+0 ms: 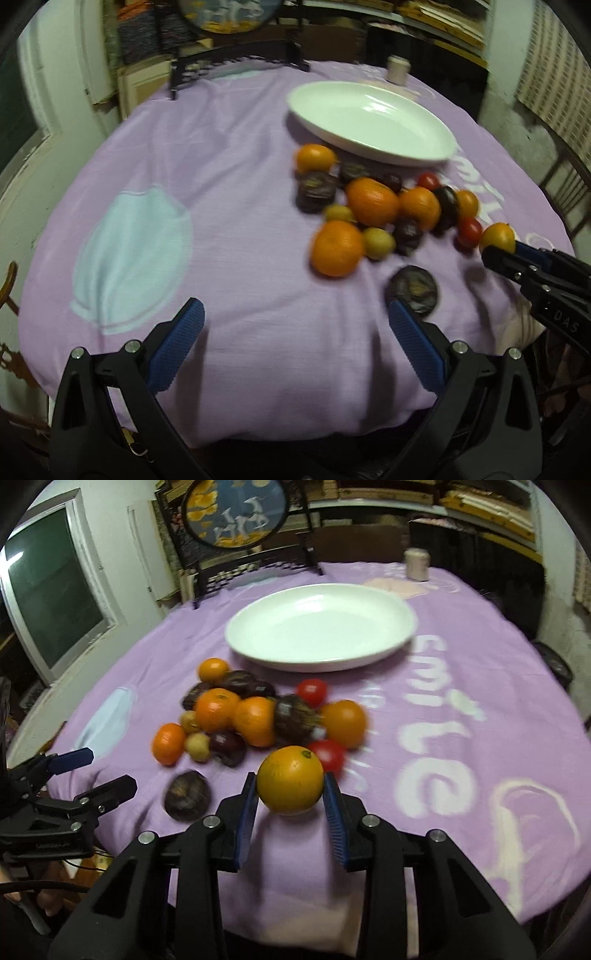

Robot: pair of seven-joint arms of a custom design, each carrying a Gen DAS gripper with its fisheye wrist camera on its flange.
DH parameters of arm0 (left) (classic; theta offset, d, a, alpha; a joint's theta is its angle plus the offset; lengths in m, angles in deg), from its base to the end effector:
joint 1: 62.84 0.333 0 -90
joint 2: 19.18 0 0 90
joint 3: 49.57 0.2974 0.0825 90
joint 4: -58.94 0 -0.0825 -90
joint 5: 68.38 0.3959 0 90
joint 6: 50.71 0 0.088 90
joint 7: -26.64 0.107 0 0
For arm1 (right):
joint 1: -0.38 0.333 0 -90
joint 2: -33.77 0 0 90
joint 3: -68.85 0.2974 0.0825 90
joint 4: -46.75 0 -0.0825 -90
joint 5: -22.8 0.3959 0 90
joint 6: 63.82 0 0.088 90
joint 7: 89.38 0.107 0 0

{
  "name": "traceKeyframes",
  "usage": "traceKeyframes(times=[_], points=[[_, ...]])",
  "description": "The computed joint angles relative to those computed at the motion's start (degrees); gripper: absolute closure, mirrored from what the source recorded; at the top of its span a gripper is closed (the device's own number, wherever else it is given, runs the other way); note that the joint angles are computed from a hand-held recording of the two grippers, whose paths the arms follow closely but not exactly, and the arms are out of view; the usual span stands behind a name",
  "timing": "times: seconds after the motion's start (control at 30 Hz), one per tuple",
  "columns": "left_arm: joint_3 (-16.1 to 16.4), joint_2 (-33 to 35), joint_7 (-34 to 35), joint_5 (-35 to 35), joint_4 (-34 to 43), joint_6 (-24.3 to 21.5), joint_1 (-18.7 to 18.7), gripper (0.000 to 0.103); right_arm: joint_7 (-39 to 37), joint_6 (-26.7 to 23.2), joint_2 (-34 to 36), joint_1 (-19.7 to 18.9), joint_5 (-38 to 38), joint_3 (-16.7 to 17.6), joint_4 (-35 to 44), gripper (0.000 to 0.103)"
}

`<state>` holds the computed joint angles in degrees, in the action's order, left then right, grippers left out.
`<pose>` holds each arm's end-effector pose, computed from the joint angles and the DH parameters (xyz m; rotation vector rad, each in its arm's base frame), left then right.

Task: Organize fruits
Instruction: 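Grasp a dark mangosteen with the left tool while the right tool grasps a mandarin, then carry both fruits to the white plate and open both tools to release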

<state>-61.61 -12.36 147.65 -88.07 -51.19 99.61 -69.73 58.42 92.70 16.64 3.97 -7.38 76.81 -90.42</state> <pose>0.6083 -0.1956 0.4719 -1.2669 2.4427 -0.8202 0.4929 0.1230 0.4743 -1.4223 2.1018 -0.6580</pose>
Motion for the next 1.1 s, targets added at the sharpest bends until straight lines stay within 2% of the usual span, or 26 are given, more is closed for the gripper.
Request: traceKeyframes(times=[0.07, 0.13, 0.23, 0.3, 0.33, 0.37, 0.4, 0.43, 0.47, 0.7, 0.93, 1.03, 1.1], points=[[-0.77, 0.07, 1.89, -1.14, 0.19, -1.86, -0.29, 0.002, -0.38, -0.37, -1.54, 0.09, 0.55, -0.53, -1.68, 0.067], [-1.39, 0.45, 3.27, -1.21, 0.52, -3.29, -1.07, 0.002, -1.1, 1.44, -2.73, 0.08, 2.16, -1.35, -3.68, 0.067], [-1.56, 1.55, 0.93, 2.34, 0.93, -2.59, -2.89, 0.002, -1.46, 2.91, -3.7, -1.03, 2.9, -1.02, -5.31, 0.067], [-1.57, 2.86, -1.34, 4.37, 2.2, -3.16, -3.69, 0.009, -1.81, 3.5, -4.39, -1.63, 3.55, -0.86, -6.32, 0.067], [-1.73, 3.23, -1.79, 4.31, 2.53, -2.92, -3.77, 0.015, -2.09, 3.79, -4.61, -1.83, 3.93, -0.8, -6.71, 0.067], [-2.0, 3.41, -1.63, 3.75, 2.72, -2.87, -3.68, 0.033, -2.53, 4.15, -4.83, -1.98, 4.4, -0.91, -7.11, 0.067], [-2.23, 3.36, -1.41, 3.52, 2.71, -2.91, -3.68, 0.04, -2.74, 4.23, -4.89, -2.19, 4.75, -0.73, -7.23, 0.067], [-2.02, 3.16, -2.43, 5.08, 2.32, -1.8, -4.17, 0.059, -3.06, 4.42, -4.94, -2.32, 5.15, -0.7, -7.37, 0.067], [-1.91, 3.08, -3.21, 6.02, 2.22, -1.51, -4.39, 0.063, -3.38, 4.78, -4.99, -2.4, 5.65, -0.78, -7.59, 0.067], [-2.29, 2.32, -0.33, 1.45, 3.62, -5.62, -2.59, 0.063, -4.46, 6.67, -4.76, -3.52, 7.44, -0.32, -8.01, 0.067], [-1.89, 2.99, 1.41, -1.9, 7.26, -7.89, -1.94, 0.063, -8.61, 7.86, -3.19, -2.81, 10.74, -1.79, -6.56, 0.067], [-1.8, 5.55, 0.64, -0.85, 12.19, -9.23, -2.18, 0.063, -12.75, 8.01, -1.73, -1.41, 13.54, -3.83, -4.69, 0.067], [-1.92, 8.94, -0.07, 0.82, 18.23, -10.06, -2.62, 0.063, -19.42, 7.71, -0.06, 1.27, 18.11, -7.09, -1.99, 0.067]])
